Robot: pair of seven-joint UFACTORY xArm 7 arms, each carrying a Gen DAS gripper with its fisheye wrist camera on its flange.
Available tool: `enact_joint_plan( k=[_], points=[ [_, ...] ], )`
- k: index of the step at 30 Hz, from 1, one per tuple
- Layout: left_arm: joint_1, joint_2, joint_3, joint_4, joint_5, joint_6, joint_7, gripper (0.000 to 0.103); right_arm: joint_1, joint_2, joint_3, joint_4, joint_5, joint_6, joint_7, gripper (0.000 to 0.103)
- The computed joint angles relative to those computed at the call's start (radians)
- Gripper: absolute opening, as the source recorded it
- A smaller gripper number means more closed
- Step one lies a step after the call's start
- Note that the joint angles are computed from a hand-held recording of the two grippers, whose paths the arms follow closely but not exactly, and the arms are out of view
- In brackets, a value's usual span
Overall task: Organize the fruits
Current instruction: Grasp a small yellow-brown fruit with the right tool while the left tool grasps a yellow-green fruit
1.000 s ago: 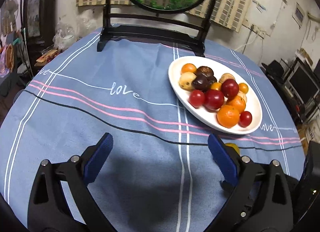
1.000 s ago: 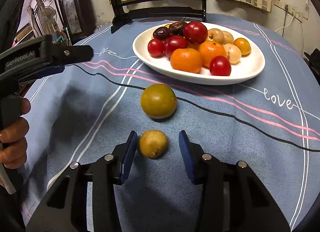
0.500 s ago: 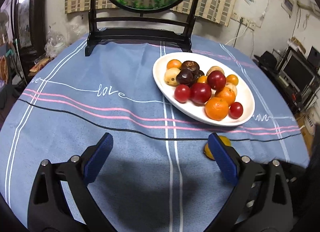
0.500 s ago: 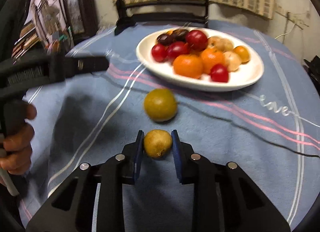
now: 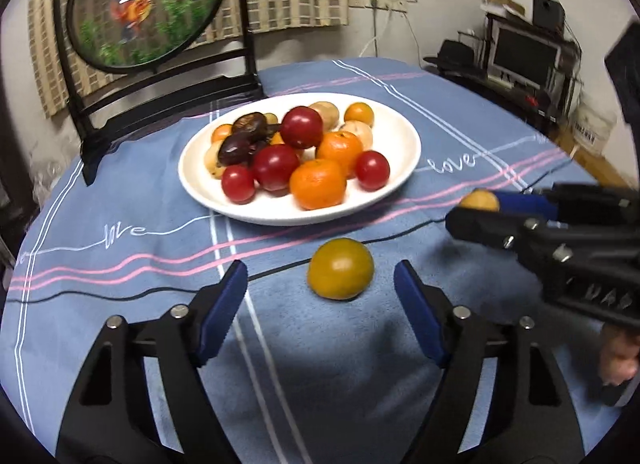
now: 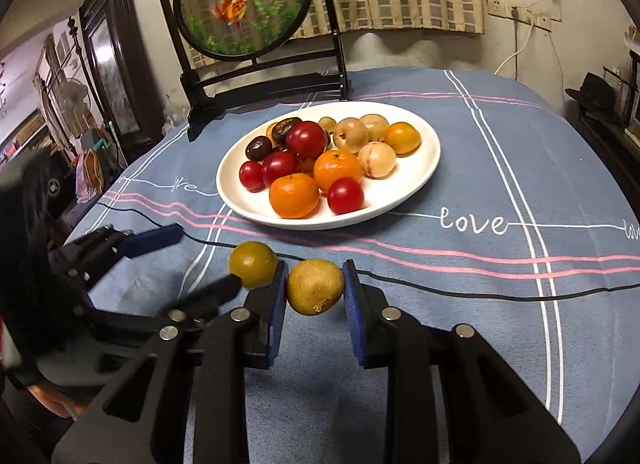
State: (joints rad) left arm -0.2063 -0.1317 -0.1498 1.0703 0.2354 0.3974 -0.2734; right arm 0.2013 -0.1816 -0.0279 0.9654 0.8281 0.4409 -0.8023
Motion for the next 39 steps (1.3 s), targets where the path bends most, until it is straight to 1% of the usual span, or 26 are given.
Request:
enact_joint_plan(
  k=[3,5,7,13,19,20,23,26,30,34,39],
  points=[
    [-0.005,0.035,0.005,0.027,-0.021,0.017,0.016,0.072,-0.001,-0.002,-0.002,-0.002,0.006,0.007,0.002,0.028],
    [-0.010,0.053,0.007,0.042,-0.028,0.037,0.023,0.066,-0.003,0.000,-0.004,0.000,0.009,0.012,0.003,0.028],
    [-0.015,0.060,0.006,0.043,-0.016,0.035,0.014,0.064,-0.009,0.002,-0.004,0.002,0.004,0.014,0.012,0.028],
    [-0.017,0.066,0.008,0.045,0.027,0.018,-0.033,0.064,-0.009,-0.005,-0.004,-0.003,0.006,0.012,0.010,0.028],
    [-0.021,0.077,0.010,0.057,0.031,0.015,-0.044,0.064,-0.008,-0.006,-0.007,-0.002,0.011,0.012,0.006,0.028],
    [-0.022,0.079,0.011,0.058,0.027,0.014,-0.039,0.061,-0.008,-0.007,-0.006,-0.003,0.009,0.013,0.007,0.028],
    [-0.026,0.085,0.013,0.064,0.014,0.023,-0.027,0.055,-0.008,-0.011,-0.007,-0.005,0.008,0.014,0.005,0.028],
    [-0.030,0.094,0.014,0.076,0.000,0.043,-0.017,0.051,-0.007,-0.010,-0.007,-0.005,0.006,0.014,0.009,0.028],
    [-0.033,0.102,0.018,0.084,-0.011,0.052,-0.010,0.050,-0.009,-0.010,-0.008,-0.004,0.002,0.019,0.015,0.028],
    [-0.035,0.103,0.018,0.085,-0.010,0.054,-0.007,0.044,-0.007,-0.010,-0.010,-0.005,0.015,0.020,0.002,0.028],
    [-0.035,0.102,0.019,0.083,-0.009,0.053,-0.009,0.044,-0.009,-0.009,-0.009,-0.004,0.014,0.023,0.002,0.028]
  ],
)
